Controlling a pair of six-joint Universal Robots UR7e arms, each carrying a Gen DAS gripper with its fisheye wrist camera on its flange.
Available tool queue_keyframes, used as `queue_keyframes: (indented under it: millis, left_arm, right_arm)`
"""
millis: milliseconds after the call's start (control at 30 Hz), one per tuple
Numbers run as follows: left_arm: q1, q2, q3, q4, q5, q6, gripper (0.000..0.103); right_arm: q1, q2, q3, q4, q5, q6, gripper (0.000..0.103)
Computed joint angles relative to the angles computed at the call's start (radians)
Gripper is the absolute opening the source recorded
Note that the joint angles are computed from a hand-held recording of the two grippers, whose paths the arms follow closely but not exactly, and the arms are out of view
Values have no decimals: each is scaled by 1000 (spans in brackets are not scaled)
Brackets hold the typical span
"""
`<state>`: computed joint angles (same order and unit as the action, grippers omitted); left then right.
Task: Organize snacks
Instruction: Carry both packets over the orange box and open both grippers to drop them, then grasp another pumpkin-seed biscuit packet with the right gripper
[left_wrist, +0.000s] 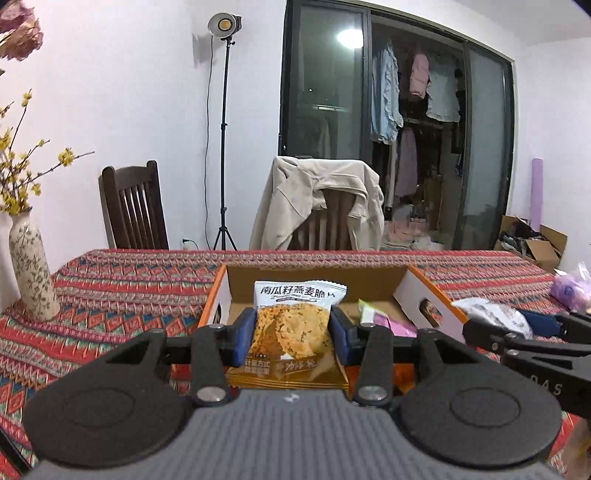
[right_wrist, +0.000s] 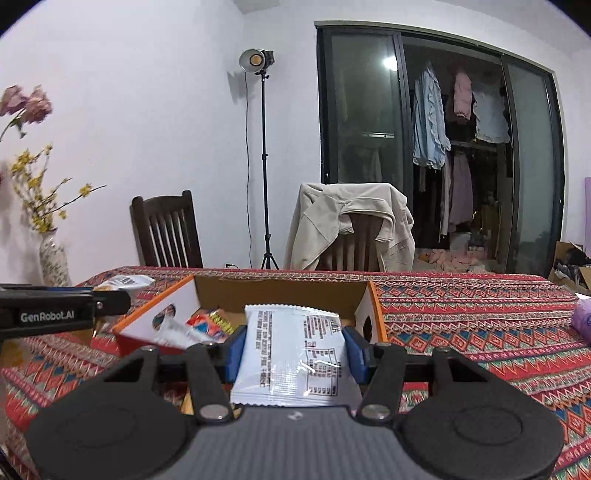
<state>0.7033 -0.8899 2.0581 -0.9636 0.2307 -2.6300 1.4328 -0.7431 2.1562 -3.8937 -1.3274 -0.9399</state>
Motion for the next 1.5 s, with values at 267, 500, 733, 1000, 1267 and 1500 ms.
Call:
queue_keyframes:
  millis: [267,500,733,1000,1267,1500]
  left_arm:
    - [128,14,-124,8,69,63,44]
    - [237,40,-155,-112,154,131,44]
    - [291,68,-229,73,161,-10,44]
    - [282,45,-175,26,198,-24,68]
    - [253,18,-92,-151,215,56,103]
    - [191,-17,-27,-237,178,84,103]
  right_arm:
    - [77,99,-207,99,-133,84,54]
    - [77,204,-349,124,-126,96,54]
    - [59,242,-397,161,-119,97,54]
    - [49,234,-374,149,-107,82,79]
    - [38,218,-355,144,-94,100,100]
    - [34,180,-295,108,-82,97,102]
